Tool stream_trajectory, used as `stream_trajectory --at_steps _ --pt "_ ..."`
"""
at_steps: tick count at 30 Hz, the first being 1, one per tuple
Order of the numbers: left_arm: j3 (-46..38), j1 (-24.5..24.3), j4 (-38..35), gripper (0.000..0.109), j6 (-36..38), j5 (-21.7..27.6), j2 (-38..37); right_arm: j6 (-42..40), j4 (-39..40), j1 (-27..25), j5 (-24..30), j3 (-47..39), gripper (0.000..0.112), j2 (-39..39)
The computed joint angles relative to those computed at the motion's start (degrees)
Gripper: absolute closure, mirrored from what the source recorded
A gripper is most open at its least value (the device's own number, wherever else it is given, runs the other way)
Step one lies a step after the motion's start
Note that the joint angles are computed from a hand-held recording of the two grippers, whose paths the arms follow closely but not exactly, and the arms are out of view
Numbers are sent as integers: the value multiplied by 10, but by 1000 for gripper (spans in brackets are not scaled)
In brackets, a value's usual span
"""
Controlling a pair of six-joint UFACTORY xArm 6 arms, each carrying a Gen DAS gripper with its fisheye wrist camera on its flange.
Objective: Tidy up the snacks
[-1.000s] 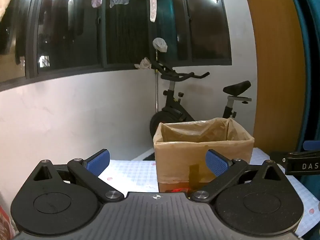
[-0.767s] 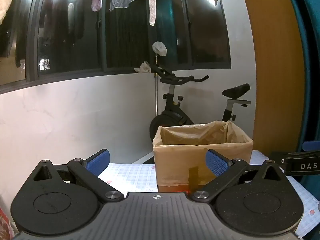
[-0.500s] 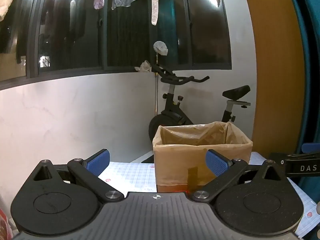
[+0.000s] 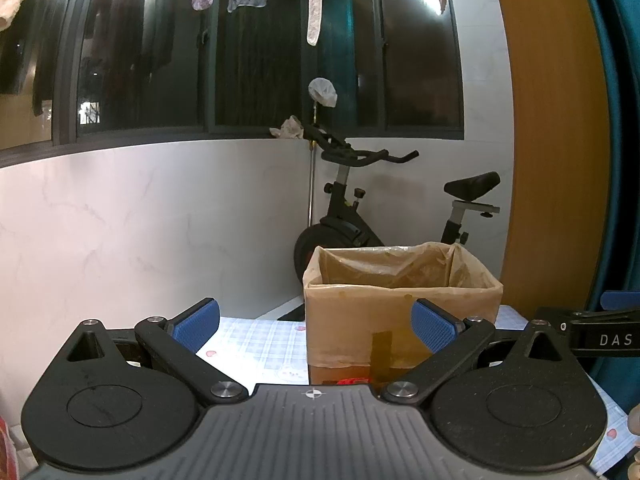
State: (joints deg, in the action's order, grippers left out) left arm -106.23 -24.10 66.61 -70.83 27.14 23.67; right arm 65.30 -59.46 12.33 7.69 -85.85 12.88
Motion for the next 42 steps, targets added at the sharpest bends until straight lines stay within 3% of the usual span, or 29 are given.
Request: stream_trajectory --at_steps 13,42 --pt "-5 -49 51 6 -42 58 7 -1 1 -1 -3 1 9 0" --pt "1 -46 39 6 -31 49 2 -15 13 -4 -4 3 9 2"
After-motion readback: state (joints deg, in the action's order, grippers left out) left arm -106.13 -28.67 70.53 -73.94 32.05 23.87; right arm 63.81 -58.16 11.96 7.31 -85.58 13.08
